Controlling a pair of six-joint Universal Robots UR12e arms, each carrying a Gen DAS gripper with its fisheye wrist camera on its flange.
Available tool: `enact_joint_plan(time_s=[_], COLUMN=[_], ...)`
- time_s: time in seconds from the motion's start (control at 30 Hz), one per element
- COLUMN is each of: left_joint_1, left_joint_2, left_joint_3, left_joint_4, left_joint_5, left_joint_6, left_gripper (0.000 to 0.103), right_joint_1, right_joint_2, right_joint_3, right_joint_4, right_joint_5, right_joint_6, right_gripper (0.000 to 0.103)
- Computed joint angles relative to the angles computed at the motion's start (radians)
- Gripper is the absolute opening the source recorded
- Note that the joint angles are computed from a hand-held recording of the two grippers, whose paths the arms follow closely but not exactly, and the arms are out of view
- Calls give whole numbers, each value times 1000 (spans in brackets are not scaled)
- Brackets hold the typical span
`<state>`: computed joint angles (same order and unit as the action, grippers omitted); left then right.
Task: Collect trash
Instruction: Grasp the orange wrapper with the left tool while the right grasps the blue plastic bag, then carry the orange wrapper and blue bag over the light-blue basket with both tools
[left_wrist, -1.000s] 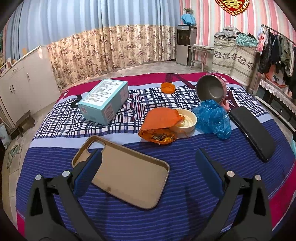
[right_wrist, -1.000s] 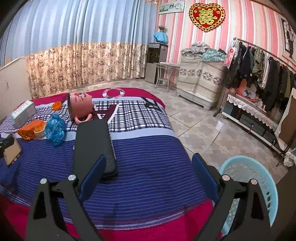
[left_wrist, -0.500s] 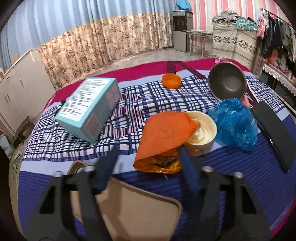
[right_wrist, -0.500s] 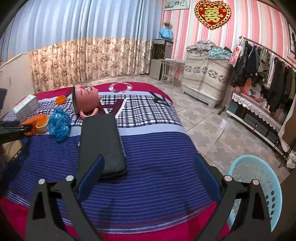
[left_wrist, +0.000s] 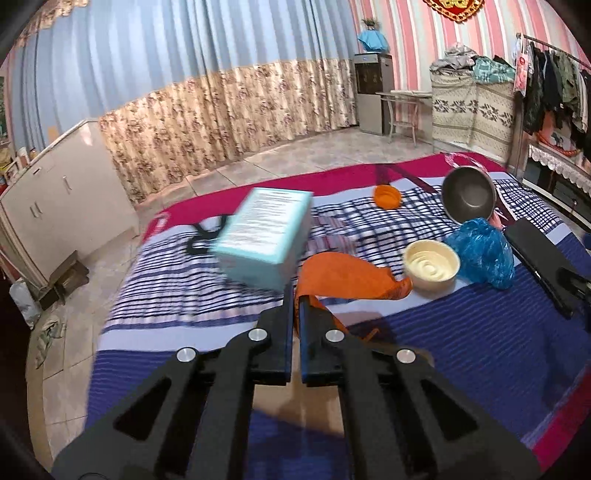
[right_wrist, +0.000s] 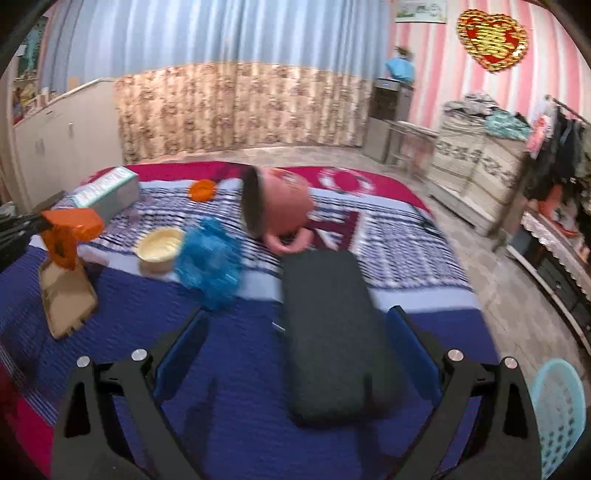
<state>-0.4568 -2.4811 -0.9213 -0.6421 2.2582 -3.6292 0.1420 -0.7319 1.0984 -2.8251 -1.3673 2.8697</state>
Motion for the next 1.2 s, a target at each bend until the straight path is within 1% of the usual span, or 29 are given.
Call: enact_joint_plan(time_s=[0.07, 0.13, 0.17, 0.2, 0.23, 0.27, 0.3, 0.33, 0.37, 0.4, 0.43, 0.47, 0.6, 0.7, 0.87, 1.0, 1.1, 1.2], left_joint_1=[0, 1, -1, -1, -2, -1, -2, -1, -1, -2, -3, -6, -15, -21, -39, -55, -69, -83], left_joint_2=[29, 56, 65, 69, 77, 82, 85, 88, 87, 87, 84, 80, 62, 49, 1, -52, -104, -168], left_joint_3=[-48, -91, -107, -115, -129, -139, -146, -148, -147, -145, -140, -131, -93, -66, 25, 129, 227, 351], left_joint_4=[14, 17, 17, 17, 21, 23, 24, 22, 21, 25, 33, 40, 68, 94, 118, 116, 97, 54], left_joint_5=[10, 3, 10, 16, 18, 13, 6, -1, -2, -2, -1, 3, 9, -2, -26, -53, -73, -84], left_joint_6=[-14, -33, -40, -43, -49, -54, -61, -67, -68, -67, -60, -51, -19, -2, 54, 108, 147, 191], left_gripper=[1, 1, 1, 1, 1, 1, 1, 1, 1, 1, 1, 1, 1, 1, 1, 1, 1, 1], right_joint_1=[13, 27, 33, 36, 36, 35, 32, 32, 33, 29, 24, 15, -11, -30, -63, -104, -134, -163], right_joint_2=[21, 48, 64, 77, 85, 100, 109, 115, 109, 98, 89, 74, 17, -30, -101, -154, -181, -192], right_joint_3=[-41, -85, -114, -139, -157, -192, -214, -226, -214, -192, -174, -150, -58, 15, 117, 198, 247, 275], right_joint_4=[35, 65, 86, 117, 150, 223, 269, 295, 280, 254, 239, 214, 108, 44, -45, -129, -184, -212], right_joint_5=[5, 4, 2, 9, 24, 64, 97, 110, 99, 113, 132, 151, 155, 123, 55, 18, -16, -48], right_joint_6=[-9, -31, -35, -31, -28, -29, -38, -50, -54, -45, -34, -15, 20, 19, 20, 81, 126, 154], right_gripper=[94, 93, 89, 80, 75, 66, 50, 41, 31, 22, 20, 19, 17, 17, 17, 17, 17, 17])
